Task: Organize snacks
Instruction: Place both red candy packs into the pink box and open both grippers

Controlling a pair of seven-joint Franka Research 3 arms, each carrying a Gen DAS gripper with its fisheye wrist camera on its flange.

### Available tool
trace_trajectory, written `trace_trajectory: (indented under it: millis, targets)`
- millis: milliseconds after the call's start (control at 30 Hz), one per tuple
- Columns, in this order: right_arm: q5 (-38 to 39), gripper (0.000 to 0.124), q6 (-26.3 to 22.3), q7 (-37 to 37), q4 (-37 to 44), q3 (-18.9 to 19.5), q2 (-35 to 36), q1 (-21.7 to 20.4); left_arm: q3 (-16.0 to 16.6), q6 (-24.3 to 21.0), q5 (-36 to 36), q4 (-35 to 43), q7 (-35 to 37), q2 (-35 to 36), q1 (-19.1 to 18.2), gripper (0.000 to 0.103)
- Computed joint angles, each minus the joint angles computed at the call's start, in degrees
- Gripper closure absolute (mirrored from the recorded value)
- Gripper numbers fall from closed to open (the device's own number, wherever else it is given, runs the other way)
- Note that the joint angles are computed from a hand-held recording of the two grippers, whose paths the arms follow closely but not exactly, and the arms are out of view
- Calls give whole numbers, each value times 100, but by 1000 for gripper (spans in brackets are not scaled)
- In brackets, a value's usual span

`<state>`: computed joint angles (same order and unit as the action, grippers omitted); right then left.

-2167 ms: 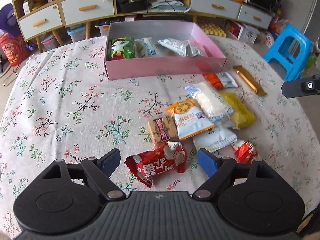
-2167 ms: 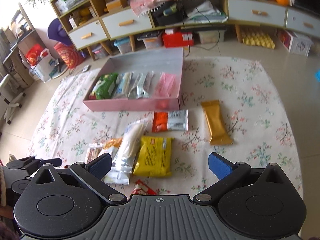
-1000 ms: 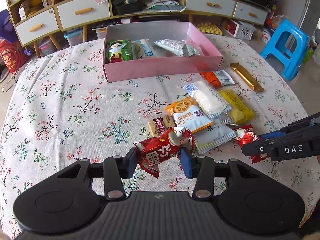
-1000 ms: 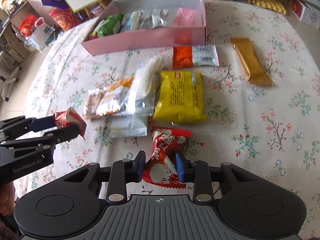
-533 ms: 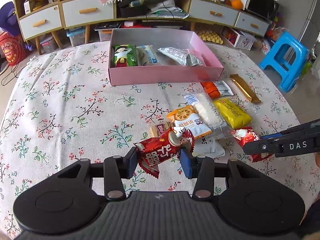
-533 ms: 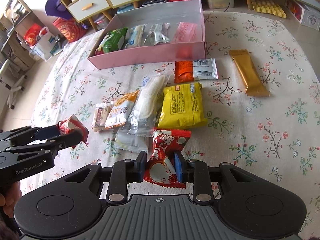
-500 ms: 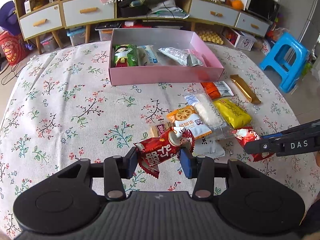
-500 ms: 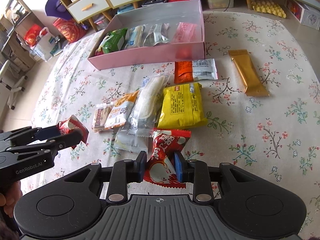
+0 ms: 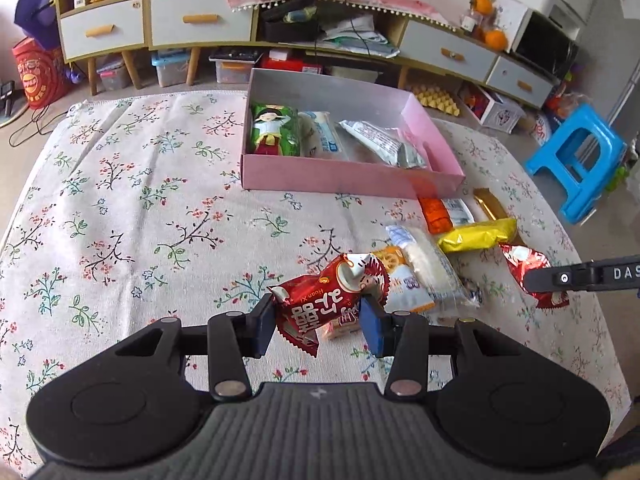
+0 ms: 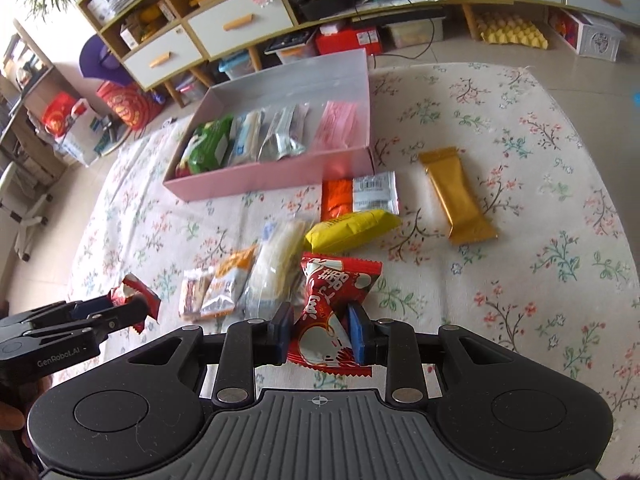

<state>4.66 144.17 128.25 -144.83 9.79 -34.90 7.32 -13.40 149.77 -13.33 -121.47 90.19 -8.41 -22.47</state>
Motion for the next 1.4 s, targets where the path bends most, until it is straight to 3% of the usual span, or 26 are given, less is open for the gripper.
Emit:
trace_trajectory:
  millis: [300,433,700,967,1300,1400]
  targets:
    - [-240,96,273,-95,279,24,342,-142,-74,47,-37,537,-339,458,115,62]
    - [-378,96,623,-131,419,1,518,-246,-133,135,-91,823,-431,704,174,62]
    - [-655,96,1050,-261,933,-81,1310,-393,-378,276,-518,1691,-596,1546,361,62]
    - [-205,96,1307,-973,1401,-441,2159,-6,-415,308,767,2350,-1441,2180,234,62]
    - [-293,96,1467,-1004,2083,-608,3076,152,-538,421,1017,2618,-1511,2558,374,62]
    - [-282,95,1635,-953,2172,-688,3229,192,-706,465,707,2669,-1254,2651,550,61]
